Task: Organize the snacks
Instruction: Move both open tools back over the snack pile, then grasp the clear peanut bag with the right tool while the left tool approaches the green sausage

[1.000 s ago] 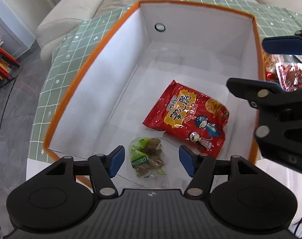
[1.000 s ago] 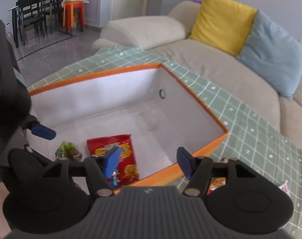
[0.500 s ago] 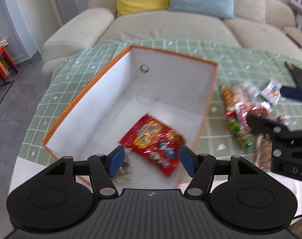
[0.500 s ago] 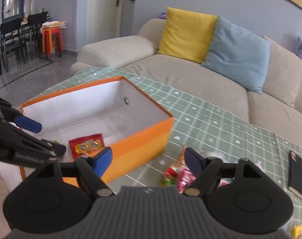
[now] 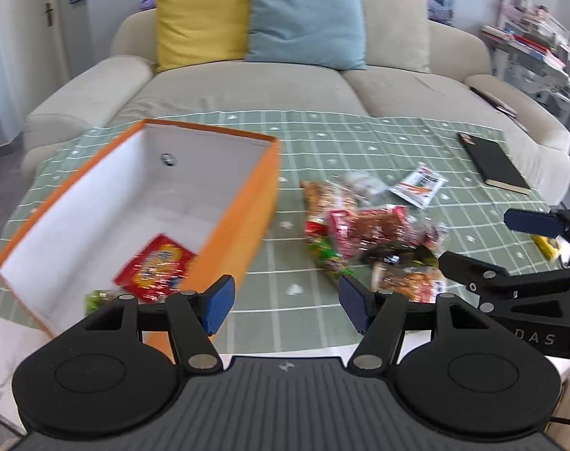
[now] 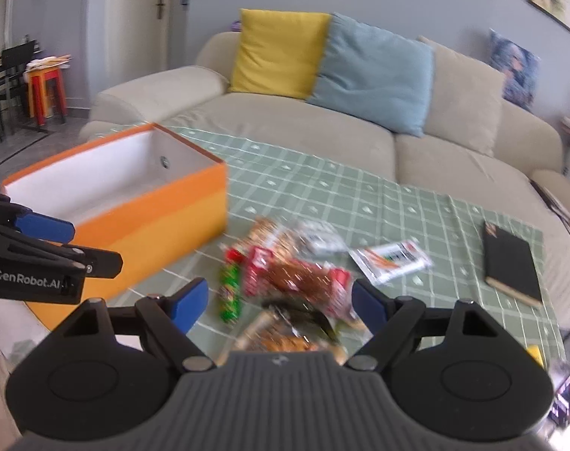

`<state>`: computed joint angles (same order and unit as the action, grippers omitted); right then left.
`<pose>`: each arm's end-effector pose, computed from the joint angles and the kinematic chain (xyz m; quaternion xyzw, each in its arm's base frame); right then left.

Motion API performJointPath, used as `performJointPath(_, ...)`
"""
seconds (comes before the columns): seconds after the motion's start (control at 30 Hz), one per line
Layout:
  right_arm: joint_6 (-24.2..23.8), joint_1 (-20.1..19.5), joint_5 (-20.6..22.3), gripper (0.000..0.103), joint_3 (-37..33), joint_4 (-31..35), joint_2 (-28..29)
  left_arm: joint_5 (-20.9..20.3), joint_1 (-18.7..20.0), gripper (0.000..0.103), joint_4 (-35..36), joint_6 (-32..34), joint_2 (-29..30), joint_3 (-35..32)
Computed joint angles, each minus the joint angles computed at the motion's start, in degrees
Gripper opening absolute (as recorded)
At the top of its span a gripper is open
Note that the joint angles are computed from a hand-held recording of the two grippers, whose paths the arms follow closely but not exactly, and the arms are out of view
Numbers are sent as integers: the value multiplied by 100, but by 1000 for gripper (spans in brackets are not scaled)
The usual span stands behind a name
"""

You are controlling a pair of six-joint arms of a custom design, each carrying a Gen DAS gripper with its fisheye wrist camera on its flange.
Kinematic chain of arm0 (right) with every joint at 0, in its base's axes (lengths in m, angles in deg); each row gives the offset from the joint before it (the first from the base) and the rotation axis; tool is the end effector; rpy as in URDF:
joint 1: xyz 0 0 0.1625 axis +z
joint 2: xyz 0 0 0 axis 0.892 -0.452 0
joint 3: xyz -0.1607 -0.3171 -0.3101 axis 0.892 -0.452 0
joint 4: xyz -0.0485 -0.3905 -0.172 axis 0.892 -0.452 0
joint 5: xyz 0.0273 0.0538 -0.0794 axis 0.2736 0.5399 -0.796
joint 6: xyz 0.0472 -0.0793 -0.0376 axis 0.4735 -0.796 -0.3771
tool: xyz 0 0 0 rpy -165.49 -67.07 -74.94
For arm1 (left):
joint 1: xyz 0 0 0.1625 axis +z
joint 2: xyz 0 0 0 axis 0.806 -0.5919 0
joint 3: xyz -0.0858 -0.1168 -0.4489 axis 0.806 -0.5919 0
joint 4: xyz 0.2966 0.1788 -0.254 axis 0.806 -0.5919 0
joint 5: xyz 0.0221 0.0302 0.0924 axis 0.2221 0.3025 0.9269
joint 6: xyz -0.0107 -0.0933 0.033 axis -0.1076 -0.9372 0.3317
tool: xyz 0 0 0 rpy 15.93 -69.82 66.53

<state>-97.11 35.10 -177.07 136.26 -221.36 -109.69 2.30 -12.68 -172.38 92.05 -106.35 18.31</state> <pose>0.1332 -0.5117 0.3492 0.0448 -0.7902 0.4263 0.4379 -0.4446 -0.6297 0.0373 0.4255 0.8607 -0.1906 0.2043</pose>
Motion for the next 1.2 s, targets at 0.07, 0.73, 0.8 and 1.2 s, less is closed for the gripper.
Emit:
performJointPath(0.07,89,-72,0,81,189,-107,-99,-80,-15,74,-42,28,49,34)
performJointPath(0.73,1294,-844,513,82,514,476,-178,18,104,74,393,-336,526,-165)
performJointPath(0.8,1466,-901,558,85,430,626,-120,77,117,74,448,-367,555,-187)
performJointPath(1.2,2381,-1140,614,89,-82,1431,221,346,209,74,683,-638,670,-351)
